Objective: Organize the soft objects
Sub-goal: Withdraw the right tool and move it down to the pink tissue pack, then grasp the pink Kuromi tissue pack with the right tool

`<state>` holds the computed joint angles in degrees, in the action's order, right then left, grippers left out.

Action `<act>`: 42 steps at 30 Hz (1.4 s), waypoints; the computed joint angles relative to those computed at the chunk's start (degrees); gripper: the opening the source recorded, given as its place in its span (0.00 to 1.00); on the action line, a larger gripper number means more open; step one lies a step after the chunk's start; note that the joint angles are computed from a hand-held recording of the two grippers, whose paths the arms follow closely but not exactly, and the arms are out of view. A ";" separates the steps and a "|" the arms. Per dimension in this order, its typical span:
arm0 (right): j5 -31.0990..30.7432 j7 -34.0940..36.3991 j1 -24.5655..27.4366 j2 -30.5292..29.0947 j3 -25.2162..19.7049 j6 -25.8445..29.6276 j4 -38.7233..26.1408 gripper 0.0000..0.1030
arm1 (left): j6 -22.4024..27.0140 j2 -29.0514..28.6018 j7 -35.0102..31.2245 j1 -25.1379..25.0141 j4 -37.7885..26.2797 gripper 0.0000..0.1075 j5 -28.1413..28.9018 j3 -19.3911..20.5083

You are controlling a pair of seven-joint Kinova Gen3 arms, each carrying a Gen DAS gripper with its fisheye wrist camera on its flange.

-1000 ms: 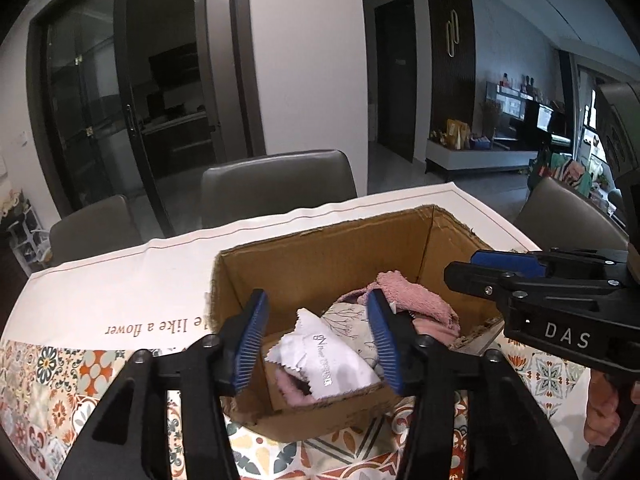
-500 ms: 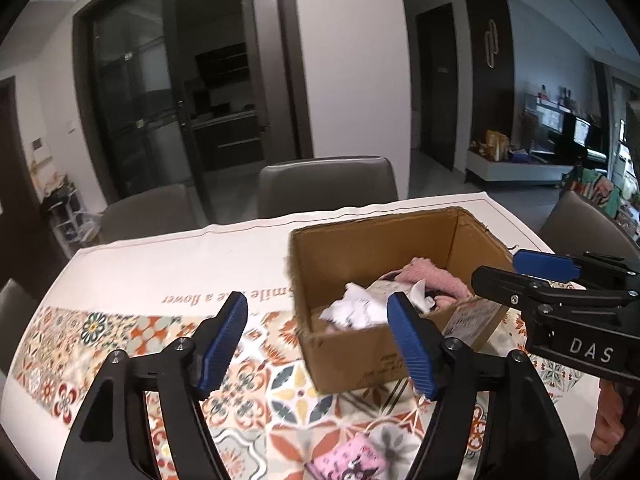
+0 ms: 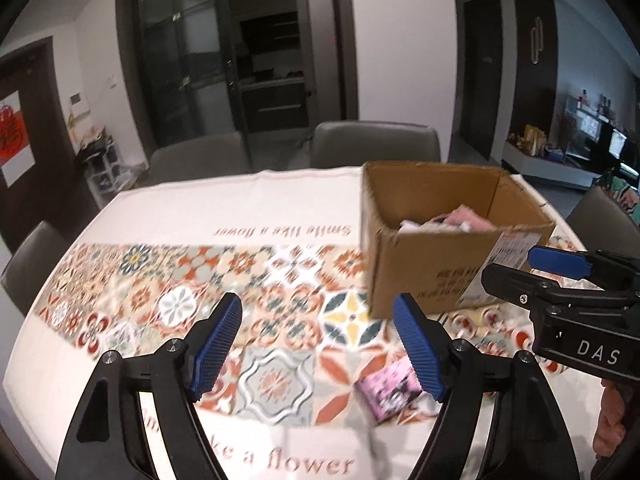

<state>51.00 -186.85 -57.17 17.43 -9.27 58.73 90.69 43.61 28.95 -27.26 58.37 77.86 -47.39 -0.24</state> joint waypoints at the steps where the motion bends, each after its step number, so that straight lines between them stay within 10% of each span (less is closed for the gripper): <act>1: -0.55 0.46 0.13 0.47 -0.25 -0.37 -0.40 0.62 | 0.41 -0.40 0.49 0.27 0.78 0.72 -0.10 -0.23; 42: -40.24 40.10 8.88 18.84 3.19 -5.77 -15.20 0.76 | 7.63 3.61 -6.23 -7.07 3.92 0.76 15.73 3.16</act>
